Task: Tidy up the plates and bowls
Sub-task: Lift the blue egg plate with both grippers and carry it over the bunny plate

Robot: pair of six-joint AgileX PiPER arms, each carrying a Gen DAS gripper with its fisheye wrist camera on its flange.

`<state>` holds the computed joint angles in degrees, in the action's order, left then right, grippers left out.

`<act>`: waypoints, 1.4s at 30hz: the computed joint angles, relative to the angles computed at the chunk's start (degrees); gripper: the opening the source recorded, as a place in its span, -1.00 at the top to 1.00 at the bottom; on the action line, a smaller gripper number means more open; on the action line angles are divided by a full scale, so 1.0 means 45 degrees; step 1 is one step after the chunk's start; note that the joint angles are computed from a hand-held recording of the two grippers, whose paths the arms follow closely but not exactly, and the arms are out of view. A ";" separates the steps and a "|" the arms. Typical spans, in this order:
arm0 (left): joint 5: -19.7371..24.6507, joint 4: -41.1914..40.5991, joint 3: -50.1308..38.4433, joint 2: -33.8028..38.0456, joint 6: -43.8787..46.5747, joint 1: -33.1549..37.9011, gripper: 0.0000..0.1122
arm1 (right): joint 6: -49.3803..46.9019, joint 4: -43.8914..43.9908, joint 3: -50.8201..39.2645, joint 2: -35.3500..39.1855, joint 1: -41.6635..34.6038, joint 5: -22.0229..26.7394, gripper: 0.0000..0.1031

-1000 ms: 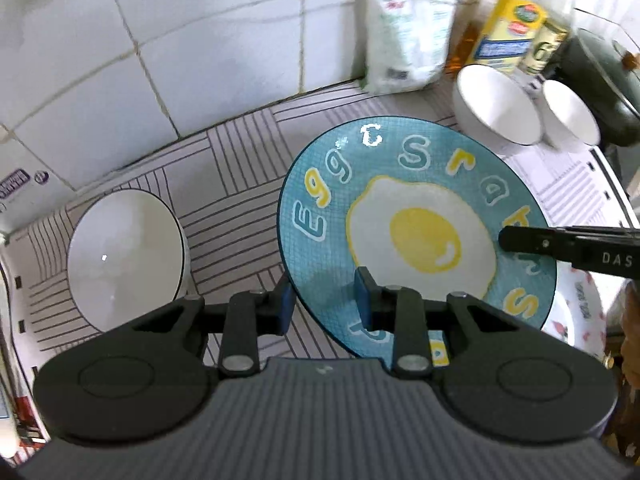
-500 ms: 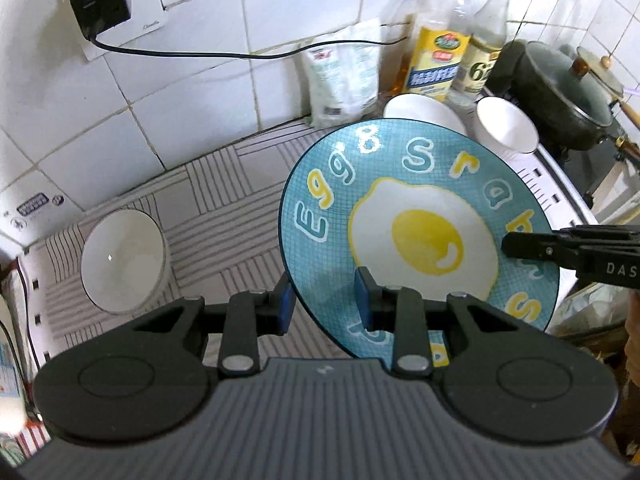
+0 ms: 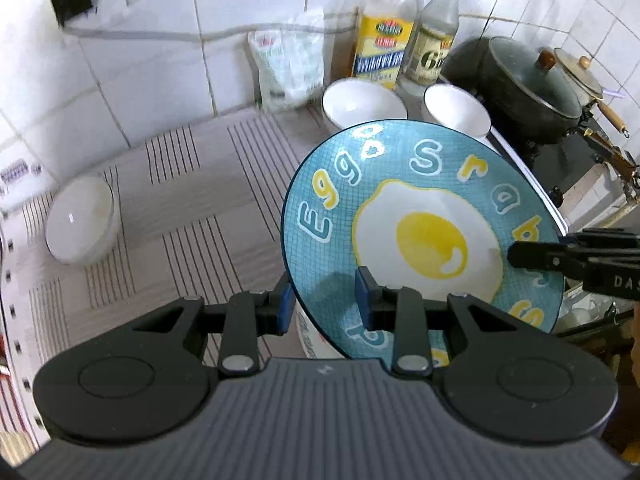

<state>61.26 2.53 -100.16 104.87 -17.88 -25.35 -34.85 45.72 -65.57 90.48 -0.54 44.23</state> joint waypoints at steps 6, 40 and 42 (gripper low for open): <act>0.0219 0.0619 0.0298 0.0146 -0.0970 -0.0493 0.47 | -0.1335 0.0827 0.0707 0.0137 -0.0564 0.0546 0.52; -0.1103 0.0174 0.2635 0.0821 -0.4073 -0.0910 0.48 | -0.2832 -0.0007 0.0390 0.2273 -0.0667 0.0677 0.50; -0.0799 0.0189 0.2387 0.1031 -0.4083 -0.0935 0.48 | -0.2644 -0.0281 0.0332 0.2276 -0.0489 0.0469 0.50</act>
<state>57.66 3.38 -89.41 109.50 -36.25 -29.55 -46.75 44.46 -64.08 100.72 -2.74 46.34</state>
